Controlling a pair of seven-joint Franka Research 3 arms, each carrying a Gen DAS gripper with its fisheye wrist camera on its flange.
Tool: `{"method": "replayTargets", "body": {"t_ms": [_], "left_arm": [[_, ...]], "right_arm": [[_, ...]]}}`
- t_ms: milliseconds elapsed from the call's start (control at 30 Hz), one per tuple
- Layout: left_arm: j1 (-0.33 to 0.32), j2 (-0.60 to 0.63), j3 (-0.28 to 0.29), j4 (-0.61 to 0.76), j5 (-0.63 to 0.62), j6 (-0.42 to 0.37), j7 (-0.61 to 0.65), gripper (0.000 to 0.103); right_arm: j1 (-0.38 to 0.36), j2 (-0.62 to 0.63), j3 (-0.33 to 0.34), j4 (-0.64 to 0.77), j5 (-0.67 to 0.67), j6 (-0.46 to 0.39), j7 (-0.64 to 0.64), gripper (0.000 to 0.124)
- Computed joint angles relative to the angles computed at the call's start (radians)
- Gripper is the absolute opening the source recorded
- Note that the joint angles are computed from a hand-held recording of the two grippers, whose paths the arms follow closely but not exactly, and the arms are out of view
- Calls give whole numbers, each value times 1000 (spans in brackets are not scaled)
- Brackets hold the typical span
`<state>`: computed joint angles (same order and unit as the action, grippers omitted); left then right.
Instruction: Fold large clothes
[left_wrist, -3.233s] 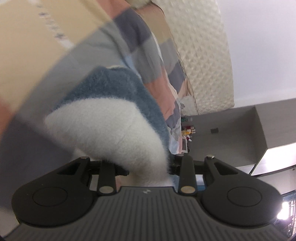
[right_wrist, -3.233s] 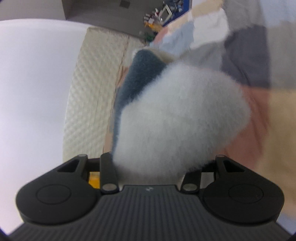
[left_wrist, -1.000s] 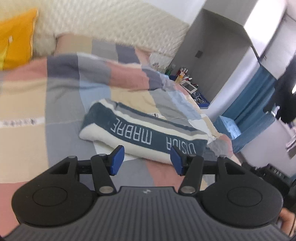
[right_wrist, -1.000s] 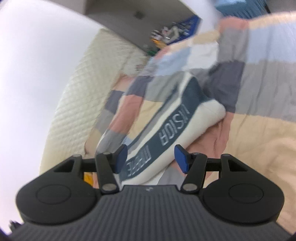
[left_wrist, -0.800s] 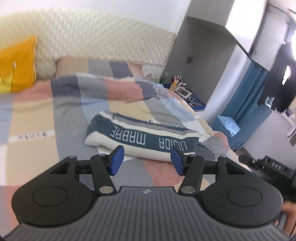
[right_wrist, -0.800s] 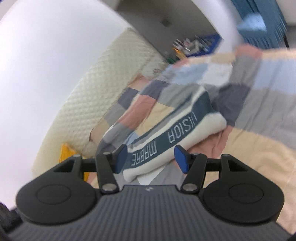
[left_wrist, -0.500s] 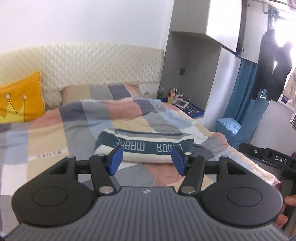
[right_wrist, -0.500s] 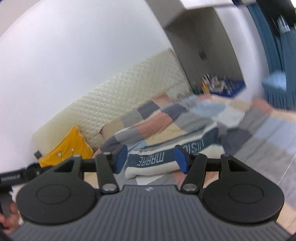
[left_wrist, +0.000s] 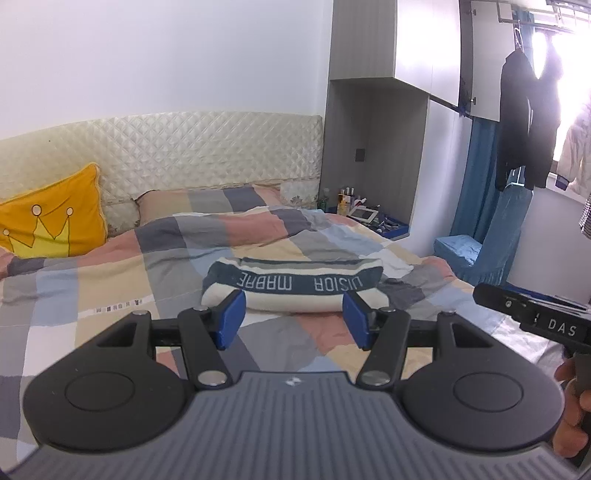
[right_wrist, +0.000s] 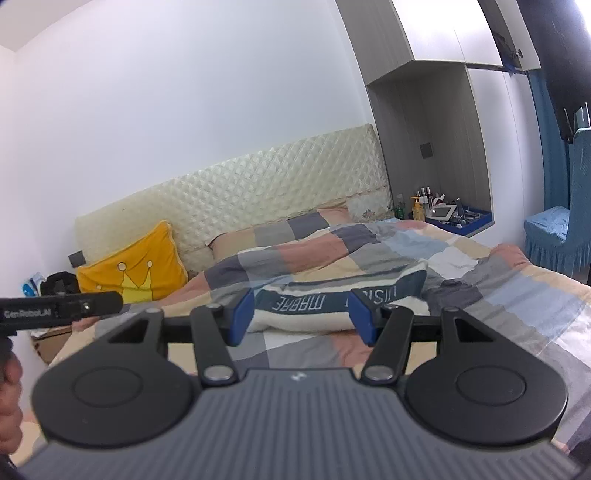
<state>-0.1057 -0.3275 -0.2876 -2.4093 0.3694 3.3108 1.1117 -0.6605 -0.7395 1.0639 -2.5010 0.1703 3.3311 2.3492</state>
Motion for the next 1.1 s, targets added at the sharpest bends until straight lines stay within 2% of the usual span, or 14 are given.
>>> {"method": "replayTargets", "body": {"t_ms": [67, 167, 267, 333, 400, 500, 600, 733, 967, 1100], "left_arm": [[56, -27, -49, -41, -5, 29, -9, 64], [69, -28, -54, -74, -12, 67, -1, 64], [134, -50, -124, -122, -50, 105, 17, 64], [139, -44, -134, -142, -72, 127, 28, 64], [173, -42, -177, -163, -113, 154, 50, 64], [249, -42, -273, -189, -206, 188, 100, 64], [207, -20, -241, -214, -237, 229, 120, 64], [214, -7, -270, -237, -323, 266, 188, 64], [173, 40, -258, -232, -416, 287, 316, 64], [195, 73, -315, -220, -540, 300, 428, 64]], "right_arm": [[-1, -24, 12, -10, -2, -7, 1, 60], [-3, -43, 33, -22, -8, -6, 11, 60], [-9, -55, 57, -31, -14, 3, 19, 60], [-17, -65, 78, -36, -19, 10, 25, 60], [-26, -74, 99, -41, -22, 11, 31, 60], [-35, -75, 124, -45, -26, 17, 42, 60], [-37, -86, 140, -55, -23, 15, 63, 60], [-52, -101, 168, -61, -28, 7, 90, 60], [-72, -104, 207, -59, -60, -19, 139, 60], [-89, -106, 220, -48, -85, -28, 154, 60]]}}
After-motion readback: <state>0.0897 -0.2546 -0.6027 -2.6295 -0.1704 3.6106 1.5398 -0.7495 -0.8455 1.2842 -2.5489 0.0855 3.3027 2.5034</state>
